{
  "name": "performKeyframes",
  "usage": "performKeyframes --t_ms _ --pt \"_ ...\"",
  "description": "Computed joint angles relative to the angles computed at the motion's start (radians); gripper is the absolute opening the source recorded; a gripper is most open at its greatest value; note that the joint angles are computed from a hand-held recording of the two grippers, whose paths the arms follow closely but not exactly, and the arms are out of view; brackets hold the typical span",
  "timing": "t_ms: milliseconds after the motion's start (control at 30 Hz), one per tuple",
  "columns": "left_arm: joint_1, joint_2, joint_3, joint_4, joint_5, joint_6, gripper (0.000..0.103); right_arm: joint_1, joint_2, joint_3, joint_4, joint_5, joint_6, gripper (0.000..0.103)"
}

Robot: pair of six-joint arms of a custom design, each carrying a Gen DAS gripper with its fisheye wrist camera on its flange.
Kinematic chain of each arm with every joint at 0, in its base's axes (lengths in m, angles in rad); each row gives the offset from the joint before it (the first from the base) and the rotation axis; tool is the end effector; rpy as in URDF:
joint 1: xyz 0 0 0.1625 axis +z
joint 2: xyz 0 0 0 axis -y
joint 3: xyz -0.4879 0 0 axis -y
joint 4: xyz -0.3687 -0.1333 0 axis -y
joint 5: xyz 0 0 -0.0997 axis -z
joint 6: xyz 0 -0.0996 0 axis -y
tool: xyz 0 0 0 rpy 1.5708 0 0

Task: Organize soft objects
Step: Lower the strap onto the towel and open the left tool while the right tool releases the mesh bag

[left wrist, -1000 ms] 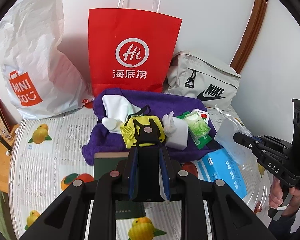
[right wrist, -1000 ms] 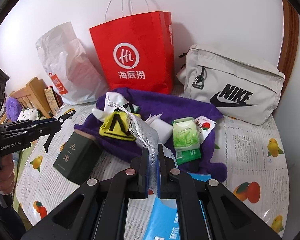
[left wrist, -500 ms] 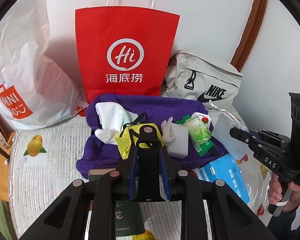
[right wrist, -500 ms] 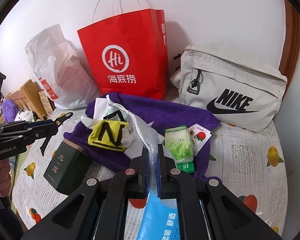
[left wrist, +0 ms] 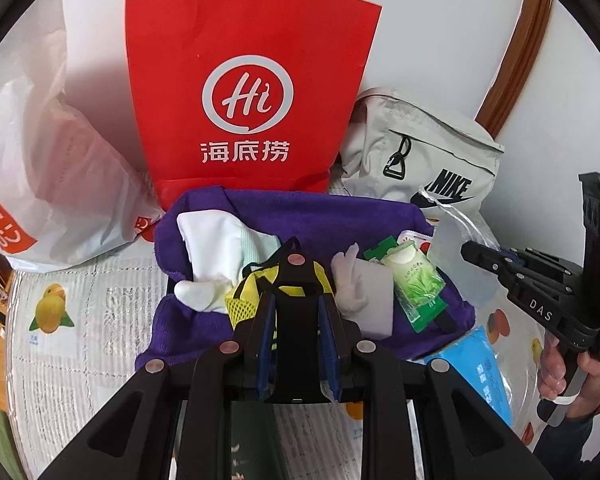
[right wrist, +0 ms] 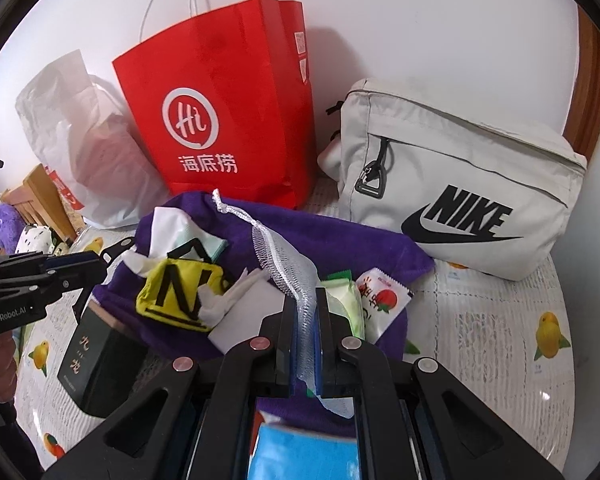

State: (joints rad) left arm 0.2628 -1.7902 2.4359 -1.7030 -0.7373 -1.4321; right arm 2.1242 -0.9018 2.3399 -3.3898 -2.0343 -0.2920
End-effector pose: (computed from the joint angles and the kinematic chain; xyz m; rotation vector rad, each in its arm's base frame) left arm -0.1801 -0.2629 0.3095 0.1264 2.3535 -0.8930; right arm 0.3263 -0.3592 0.1341 0.9853 -2.4867 0.5929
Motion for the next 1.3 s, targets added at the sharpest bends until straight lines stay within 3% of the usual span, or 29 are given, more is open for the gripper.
performKeyframes --t_ms 433,733,933,1033,1100,1300 --pt "0.164 0.068 0.019 -0.264 0.041 0.23 0.021 -0.025 0.102 -0.092 -0.006 -0.053 -0.06 0.007" --pt "0.277 0.141 0.036 -0.485 0.033 0.374 0.021 -0.04 0.145 -0.124 0.05 -0.042 -0.07 0.008" --pt "0.335 0.198 0.044 -0.596 0.025 0.433 0.022 -0.059 0.147 -0.129 0.074 -0.02 -0.048 0.014" --pt "0.349 0.21 0.046 -0.617 0.023 0.437 0.022 -0.063 0.145 -0.13 0.091 -0.02 -0.047 0.028" --pt "0.354 0.212 0.049 -0.634 0.019 0.438 0.022 -0.064 0.147 -0.126 0.082 -0.026 -0.047 0.05" --pt "0.342 0.212 0.046 -0.61 0.016 0.42 0.024 -0.059 0.141 -0.113 0.066 -0.037 -0.054 0.056"
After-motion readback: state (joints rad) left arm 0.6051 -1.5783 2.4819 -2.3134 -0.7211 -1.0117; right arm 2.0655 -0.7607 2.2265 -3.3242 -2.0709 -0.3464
